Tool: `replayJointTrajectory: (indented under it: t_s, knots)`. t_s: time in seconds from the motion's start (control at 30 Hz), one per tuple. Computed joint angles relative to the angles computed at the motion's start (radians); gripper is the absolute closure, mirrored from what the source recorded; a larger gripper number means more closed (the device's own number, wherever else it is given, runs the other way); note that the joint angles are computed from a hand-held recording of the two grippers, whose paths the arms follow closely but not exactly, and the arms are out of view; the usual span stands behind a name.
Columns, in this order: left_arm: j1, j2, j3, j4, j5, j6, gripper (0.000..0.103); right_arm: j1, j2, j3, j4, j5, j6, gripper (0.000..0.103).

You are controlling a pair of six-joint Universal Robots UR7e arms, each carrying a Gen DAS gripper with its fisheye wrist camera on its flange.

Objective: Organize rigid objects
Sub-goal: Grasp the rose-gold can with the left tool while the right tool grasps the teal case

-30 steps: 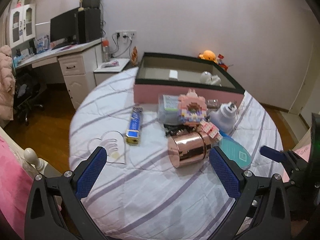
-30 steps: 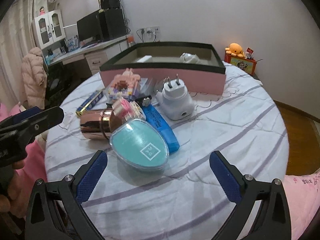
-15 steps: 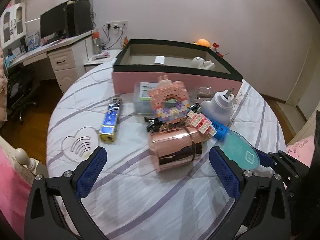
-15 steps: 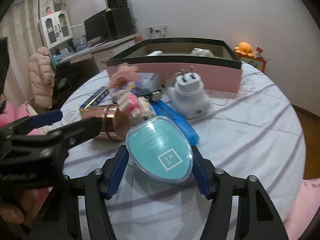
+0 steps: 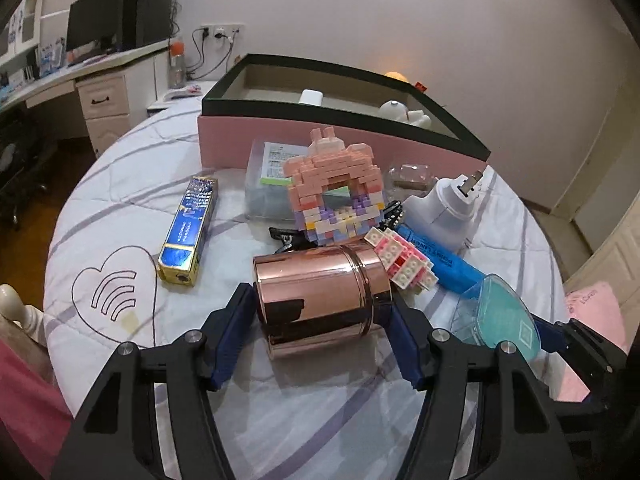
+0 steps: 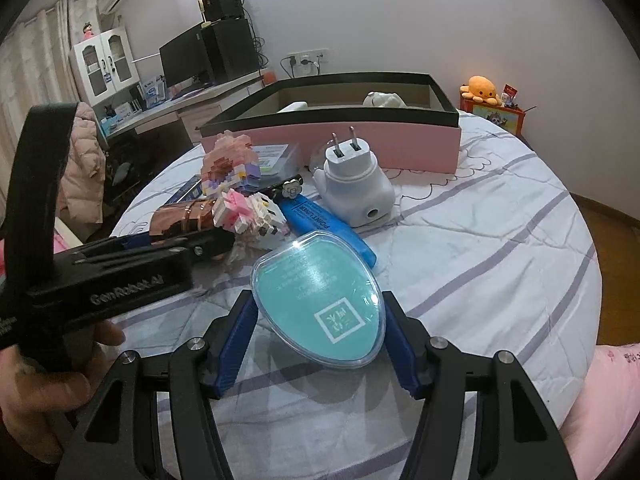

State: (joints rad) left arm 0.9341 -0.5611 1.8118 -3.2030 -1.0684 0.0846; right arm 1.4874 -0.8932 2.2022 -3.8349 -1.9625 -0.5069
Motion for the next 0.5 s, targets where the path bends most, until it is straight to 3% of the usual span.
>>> replayJointTrajectory:
  t_s: [0.5]
  knots:
    - [-0.025, -0.096, 0.059, -0.086, 0.001, 0.059, 0.039, 0.033, -0.089, 0.032, 0.041, 0.021, 0.003, 0.041]
